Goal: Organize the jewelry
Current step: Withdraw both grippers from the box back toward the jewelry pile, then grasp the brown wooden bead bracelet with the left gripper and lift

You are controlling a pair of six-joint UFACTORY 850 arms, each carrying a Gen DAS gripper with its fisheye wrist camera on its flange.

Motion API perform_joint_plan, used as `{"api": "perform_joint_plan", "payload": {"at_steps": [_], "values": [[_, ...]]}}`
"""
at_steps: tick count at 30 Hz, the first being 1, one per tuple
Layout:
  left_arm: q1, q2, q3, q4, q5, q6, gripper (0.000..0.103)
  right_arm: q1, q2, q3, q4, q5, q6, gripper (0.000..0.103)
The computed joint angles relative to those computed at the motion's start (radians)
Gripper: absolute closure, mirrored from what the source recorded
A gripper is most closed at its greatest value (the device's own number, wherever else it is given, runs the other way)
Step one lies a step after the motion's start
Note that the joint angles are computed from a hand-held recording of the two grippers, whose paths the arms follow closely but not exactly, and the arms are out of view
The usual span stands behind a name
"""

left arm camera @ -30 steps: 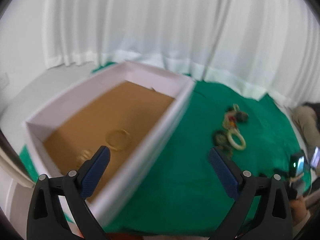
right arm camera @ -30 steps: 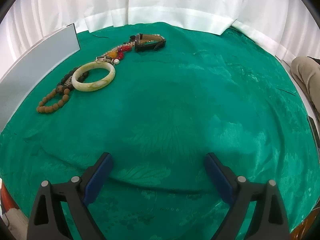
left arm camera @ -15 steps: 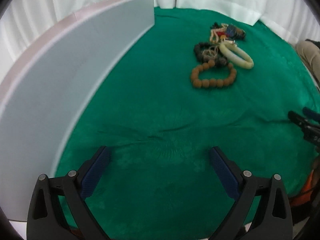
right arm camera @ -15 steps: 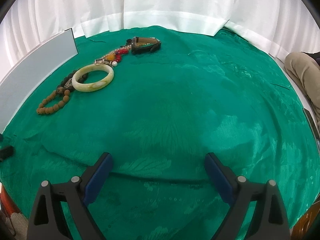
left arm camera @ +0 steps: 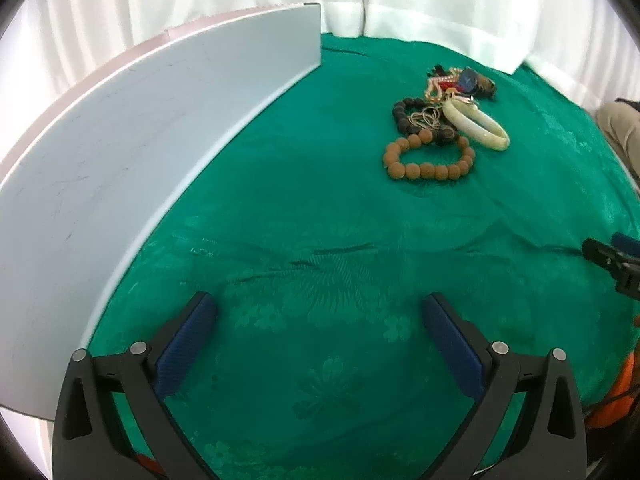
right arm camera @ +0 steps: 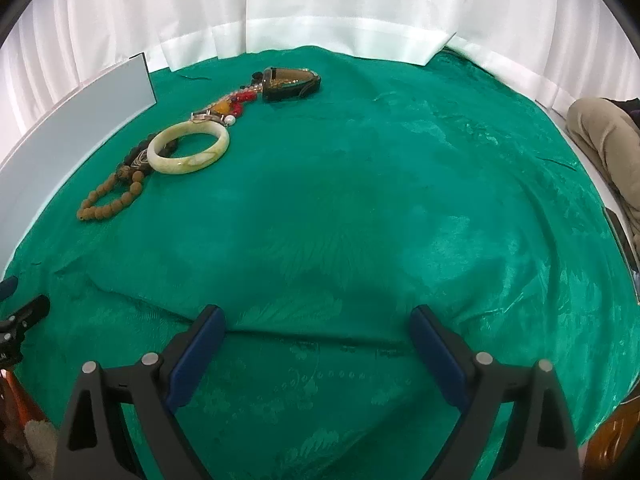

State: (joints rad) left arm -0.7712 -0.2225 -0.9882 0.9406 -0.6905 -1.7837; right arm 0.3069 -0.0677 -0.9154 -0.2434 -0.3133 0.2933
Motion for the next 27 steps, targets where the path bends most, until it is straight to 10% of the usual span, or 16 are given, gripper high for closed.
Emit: {"api": "perform_joint_plan", "payload": {"at_steps": [11, 27], "values": [[0.017, -0.027, -0.057, -0.044, -0.023, 0.156, 0.001, 0.005, 0.009, 0.011, -0.007, 0.008, -0.019, 0.007], [0.222, -0.205, -0.309, -0.288, 0.264, 0.692, 0.001, -0.001, 0.013, 0.012, 0.057, 0.001, -0.102, 0.006]]}}
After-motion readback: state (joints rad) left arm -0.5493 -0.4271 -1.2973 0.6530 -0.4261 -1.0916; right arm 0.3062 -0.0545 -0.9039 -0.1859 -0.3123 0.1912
